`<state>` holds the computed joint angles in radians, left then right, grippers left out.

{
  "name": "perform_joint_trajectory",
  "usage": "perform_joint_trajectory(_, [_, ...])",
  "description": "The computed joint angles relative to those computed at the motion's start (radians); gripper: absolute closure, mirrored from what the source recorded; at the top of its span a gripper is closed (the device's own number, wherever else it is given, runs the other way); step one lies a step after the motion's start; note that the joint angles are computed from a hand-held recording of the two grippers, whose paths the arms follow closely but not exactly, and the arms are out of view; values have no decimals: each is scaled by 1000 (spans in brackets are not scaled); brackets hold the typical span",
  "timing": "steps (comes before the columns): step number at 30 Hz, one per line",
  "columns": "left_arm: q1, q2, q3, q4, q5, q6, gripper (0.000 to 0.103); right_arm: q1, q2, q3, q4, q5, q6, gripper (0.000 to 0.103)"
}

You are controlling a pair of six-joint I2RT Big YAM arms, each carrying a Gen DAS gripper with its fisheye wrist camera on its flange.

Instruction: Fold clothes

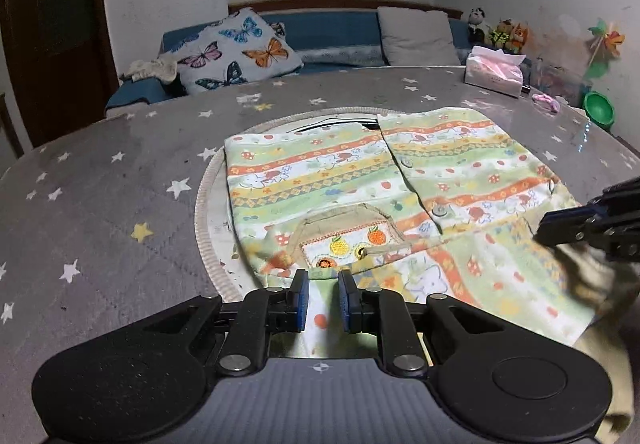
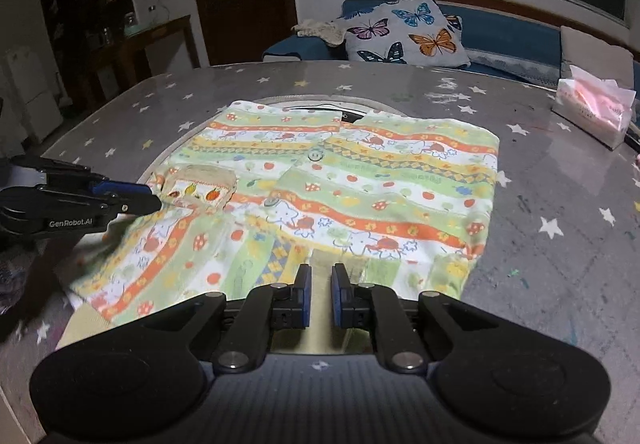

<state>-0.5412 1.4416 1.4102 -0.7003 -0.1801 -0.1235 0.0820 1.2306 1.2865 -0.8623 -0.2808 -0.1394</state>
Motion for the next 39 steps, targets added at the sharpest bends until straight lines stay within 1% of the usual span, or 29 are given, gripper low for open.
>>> perform_joint_trajectory(7, [-13,-50,-41,-2,-23,33,84,-8,-63,-28,-68,-10,-70,92])
perform_joint_trajectory(11, [-34,-110,-85,-7,-38,84,69,-5,-100,-45,-103,0,-126,90])
perform_joint_trajectory(12, [-41,-128,-99,-7,-42,102,67,-3,-109,-48,-110,6,-140,87])
perform_joint_trajectory(14, [-58,-166,-130,-8,-56,149,57,2,-124,-53,-129,15,-170,86])
perform_joint_trajectory(16, [-80,-202,-162,-12,-80,209,56,6,-139,-61,-139,26,-201,86])
perform_joint_trajectory(18, [-107,-232,-194,-13,-107,278,52,8,-152,-69,-146,36,-235,85])
perform_joint_trajectory(20, [-133,-254,-224,-6,-123,343,48,7,-155,-69,-158,40,-246,81])
perform_joint_trajectory(22, [-154,-265,-245,8,-127,396,47,7,-159,-67,-170,48,-255,80])
perform_joint_trajectory(24, [-178,-269,-264,36,-136,447,47,7,-167,-67,-173,50,-258,79])
perform_joint_trajectory(26, [-192,-267,-275,72,-125,486,47,-4,-172,-66,-178,36,-266,74])
perform_joint_trajectory(27, [-197,-262,-276,85,-115,498,47,-4,-177,-67,-180,35,-270,69])
perform_joint_trajectory(29, [-205,-251,-276,111,-96,521,47,-4,-185,-68,-184,34,-277,69])
perform_joint_trajectory(31, [-212,-242,-276,140,-78,547,47,-5,-194,-69,-190,30,-289,63])
perform_joint_trajectory(33, [-213,-238,-276,172,-46,554,47,-11,-202,-70,-200,20,-309,61])
perform_joint_trajectory(36, [-207,-232,-268,197,16,547,49,-13,-213,-77,-208,13,-346,55])
perform_joint_trajectory(37, [-205,-229,-264,202,32,538,57,-14,-217,-79,-210,12,-359,52])
perform_joint_trajectory(38, [-202,-223,-256,204,48,525,67,-15,-221,-81,-213,10,-373,51])
perform_joint_trajectory(39, [-197,-214,-243,200,62,504,73,-14,-222,-82,-215,6,-384,50])
